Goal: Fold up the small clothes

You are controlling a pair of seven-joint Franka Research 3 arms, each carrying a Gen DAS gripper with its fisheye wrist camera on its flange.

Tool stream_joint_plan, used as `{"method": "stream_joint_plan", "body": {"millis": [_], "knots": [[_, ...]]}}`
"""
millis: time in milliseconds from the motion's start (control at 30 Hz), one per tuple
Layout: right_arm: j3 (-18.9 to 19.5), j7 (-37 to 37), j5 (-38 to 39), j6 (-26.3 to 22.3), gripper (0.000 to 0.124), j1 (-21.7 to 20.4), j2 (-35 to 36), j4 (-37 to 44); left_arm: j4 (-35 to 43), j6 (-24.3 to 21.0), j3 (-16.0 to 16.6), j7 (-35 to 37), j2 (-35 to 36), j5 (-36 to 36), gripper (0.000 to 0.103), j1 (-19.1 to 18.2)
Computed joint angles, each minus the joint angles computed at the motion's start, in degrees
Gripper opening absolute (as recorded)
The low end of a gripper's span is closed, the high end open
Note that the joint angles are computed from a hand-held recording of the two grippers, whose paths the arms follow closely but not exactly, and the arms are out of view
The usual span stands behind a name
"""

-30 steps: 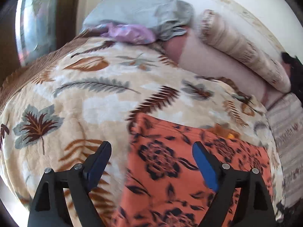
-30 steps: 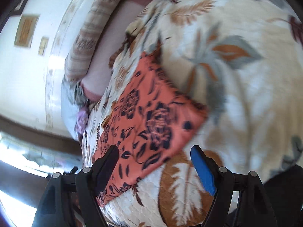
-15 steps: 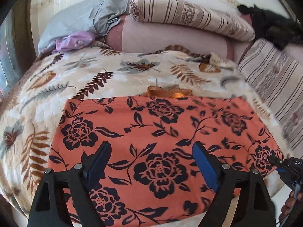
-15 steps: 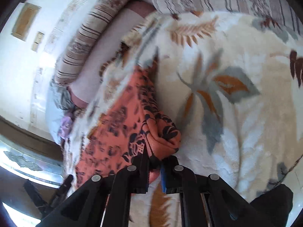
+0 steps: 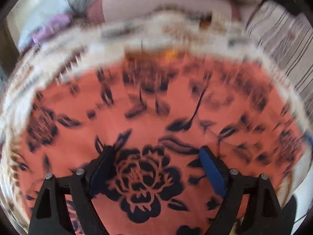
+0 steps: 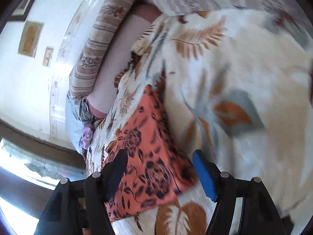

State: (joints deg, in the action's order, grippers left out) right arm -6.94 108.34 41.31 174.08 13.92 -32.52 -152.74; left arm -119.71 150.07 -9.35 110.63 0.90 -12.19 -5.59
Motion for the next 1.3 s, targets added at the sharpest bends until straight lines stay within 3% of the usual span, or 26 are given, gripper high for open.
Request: {"method": "stream_joint_plan", "body": {"millis": [33,100,267,300,333,367,433,467,500,533,600,633,667,733,800,867,967,1033,1067,1100,1167,1200,1267,1300], "knots": [[-2.98,-3.25,-0.76,-1.59,0.072,1.79,2.80,3.46,-1.30,3.04,-0.13,1.46,-0.49,-0.96,0.093,-0.09],[-9.28,-10.95,1.82,-5.24,0.072,6.55,9.69,11.27,-0.95,2.30,0.02,1.38,-0.47,-0.89,0.093,-0.09],[-12.18,-16.05,1.20,-23.89,0.066,3.33,30.17,32.71,-1.38,3.17,-0.09,1.42,-0.42,-0.40,0.093,-0.21],[-12.13,-16.73,1.78,-28.60,0.055,2.28,33.71,36.50,-1.83,3.53,-0.06,2.09,-0.69,-1.15,0.094,-0.21],[-11.65,-15.38,-0.71,-32.05,0.014,1.39,36.38,39.71,-1.65,3.62,-0.03,2.47,-0.44,-1.55,0.094,-0.25],[-10.94,-13.46,-4.60,-32.52,0.014,1.18,37.06,41.21,-1.52,3.45,-0.01,2.83,-0.38,-1.93,0.094,-0.24],[-9.08,-11.99,-8.22,-26.23,0.014,1.11,34.89,39.03,-1.44,3.80,-0.02,3.76,0.01,-2.84,0.094,-0.22],[-8.73,-7.03,-12.40,-25.56,0.014,0.62,35.41,38.87,-1.91,4.85,-0.12,3.75,0.01,-2.78,0.095,-0.26],[-8.39,-4.19,-14.02,-28.08,0.014,-0.20,36.75,39.65,-2.42,5.82,-0.20,3.52,-0.05,-2.31,0.096,-0.33],[-7.66,-4.54,-12.82,-28.33,0.016,-1.04,37.27,39.23,-2.58,6.17,-0.24,3.19,-0.07,-1.80,0.096,-0.37],[-5.59,-4.01,-12.38,-23.97,0.027,-2.50,34.91,36.13,-1.63,4.39,-0.15,3.69,0.12,-3.02,0.096,-0.17],[-5.63,1.15,-16.93,-23.16,0.042,-2.35,33.07,34.57,-1.21,3.70,-0.13,3.81,0.23,-2.97,0.096,-0.11],[-4.93,6.39,-22.20,-22.54,0.070,-2.89,31.51,33.39,-0.96,3.32,-0.15,3.52,0.26,-2.38,0.096,-0.09],[-2.34,13.50,-28.66,-16.47,0.076,-4.17,25.93,28.20,-0.35,2.30,-0.14,2.97,0.39,-2.15,0.096,-0.01],[-1.40,6.89,-21.65,-14.09,0.076,-2.11,20.45,24.33,0.25,1.24,-0.13,2.28,0.51,-1.84,0.096,0.08],[-2.21,-2.52,-10.49,-11.90,0.076,2.88,15.57,20.37,0.67,0.56,-0.15,1.67,0.68,-1.43,0.096,0.15],[-3.87,-12.21,3.96,-12.44,0.076,9.04,13.75,17.39,1.07,-0.12,-0.22,0.94,0.87,-0.83,0.096,0.21],[-1.44,-8.43,1.30,-15.10,0.075,6.21,15.04,15.48,1.10,-0.16,-0.28,0.70,0.88,-0.52,0.096,0.22],[0.96,-2.16,-2.32,-16.82,0.065,2.82,15.53,13.83,1.24,-0.46,-0.27,0.65,0.93,-0.11,0.096,0.24],[2.38,0.22,-1.92,-15.35,0.060,1.44,14.30,12.31,1.38,-0.70,-0.28,1.01,0.97,-0.38,0.096,0.30],[6.99,6.15,-8.40,-16.02,0.062,-2.94,11.82,12.02,1.77,-1.15,-0.28,1.33,1.19,-0.92,0.096,0.42],[8.11,6.57,-10.47,-14.91,0.064,-3.28,10.72,11.88,1.69,-0.80,-0.33,1.02,1.25,-0.59,0.096,0.37],[5.85,0.46,-5.53,-9.78,0.084,1.33,10.06,11.08,1.40,-0.11,-0.42,-0.30,1.23,0.27,0.096,0.25],[5.38,-2.08,-3.06,-8.44,0.087,2.46,10.39,10.63,1.37,-0.05,-0.43,-0.63,1.22,0.48,0.096,0.24]]}}
